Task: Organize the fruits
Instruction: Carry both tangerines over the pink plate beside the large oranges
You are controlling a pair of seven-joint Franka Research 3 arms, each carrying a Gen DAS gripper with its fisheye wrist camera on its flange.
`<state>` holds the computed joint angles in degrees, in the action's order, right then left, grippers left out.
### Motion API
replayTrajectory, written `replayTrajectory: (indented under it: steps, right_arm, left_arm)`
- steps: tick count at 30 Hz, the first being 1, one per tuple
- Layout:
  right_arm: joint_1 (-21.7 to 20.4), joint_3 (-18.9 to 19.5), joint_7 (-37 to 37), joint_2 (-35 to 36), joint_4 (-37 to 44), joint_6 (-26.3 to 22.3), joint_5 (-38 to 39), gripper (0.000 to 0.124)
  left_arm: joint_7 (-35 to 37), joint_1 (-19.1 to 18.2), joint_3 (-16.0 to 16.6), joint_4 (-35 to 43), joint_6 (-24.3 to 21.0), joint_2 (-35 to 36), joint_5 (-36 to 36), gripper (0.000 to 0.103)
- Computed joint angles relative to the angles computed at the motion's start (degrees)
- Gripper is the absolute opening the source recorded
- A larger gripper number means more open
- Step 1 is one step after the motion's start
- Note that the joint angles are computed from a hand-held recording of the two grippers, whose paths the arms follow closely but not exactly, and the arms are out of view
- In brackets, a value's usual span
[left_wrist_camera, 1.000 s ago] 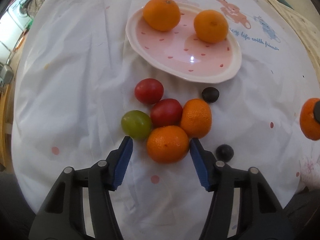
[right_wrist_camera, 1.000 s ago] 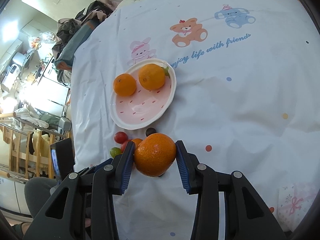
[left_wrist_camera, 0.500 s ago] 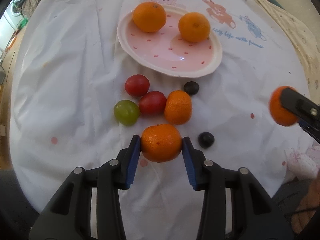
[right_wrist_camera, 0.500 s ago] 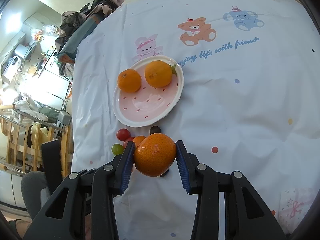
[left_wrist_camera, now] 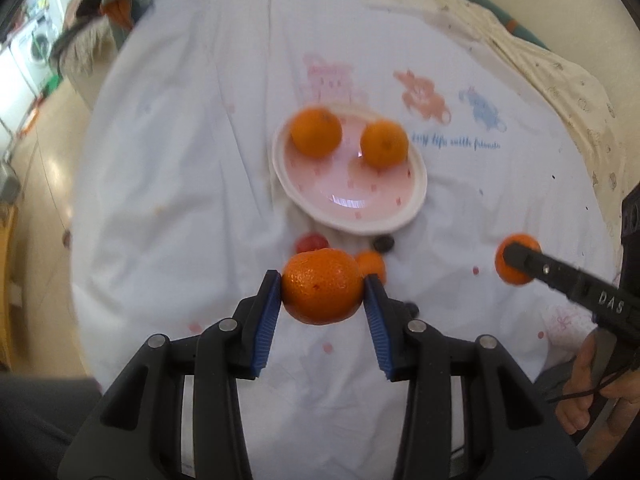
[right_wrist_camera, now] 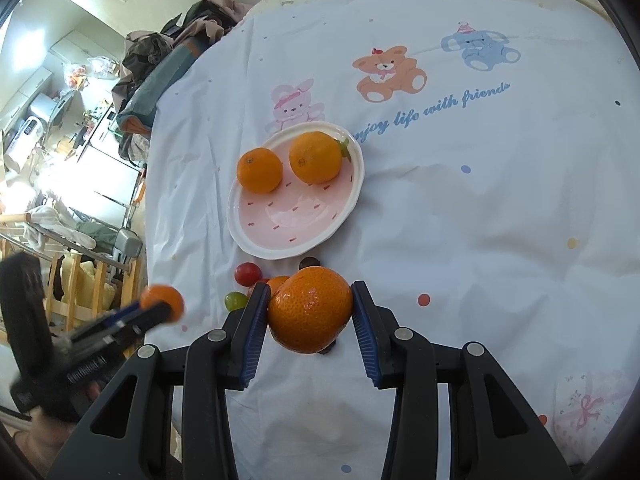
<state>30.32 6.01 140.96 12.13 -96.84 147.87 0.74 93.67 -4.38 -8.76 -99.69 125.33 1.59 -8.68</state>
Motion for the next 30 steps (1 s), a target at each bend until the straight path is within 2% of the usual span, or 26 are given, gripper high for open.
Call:
replayTrajectory:
  steps: [6, 13, 22, 30]
  right_arm:
    - [0.8, -0.9, 2.4, -0.4, 0.4, 1.0, -4.9, 0.043]
    - [0.8, -2.2, 1.6, 3.1, 6.0, 0.9, -8.3, 0.043]
    - [0.4, -3.7, -2.3, 9.5, 14.0, -0.6, -7.0, 0.043]
    - [-0.6, -4.1, -7.9, 18.7, 25.6, -5.7, -2.6, 0.043]
  left_arm:
    - [2.3, 0.4, -0.1, 5.0, 2.0, 3.2, 1.7, 0.038]
    - [3.5, 0.6, -1.0, 12.0, 2.5, 8.6, 3.7, 0.038]
    - [3.1, 0.2, -2.1, 21.2, 0.6, 17.0, 6.1, 0.038]
    - [2.9, -1.2, -2.6, 29.4, -2.2, 24.9, 9.0, 0.038]
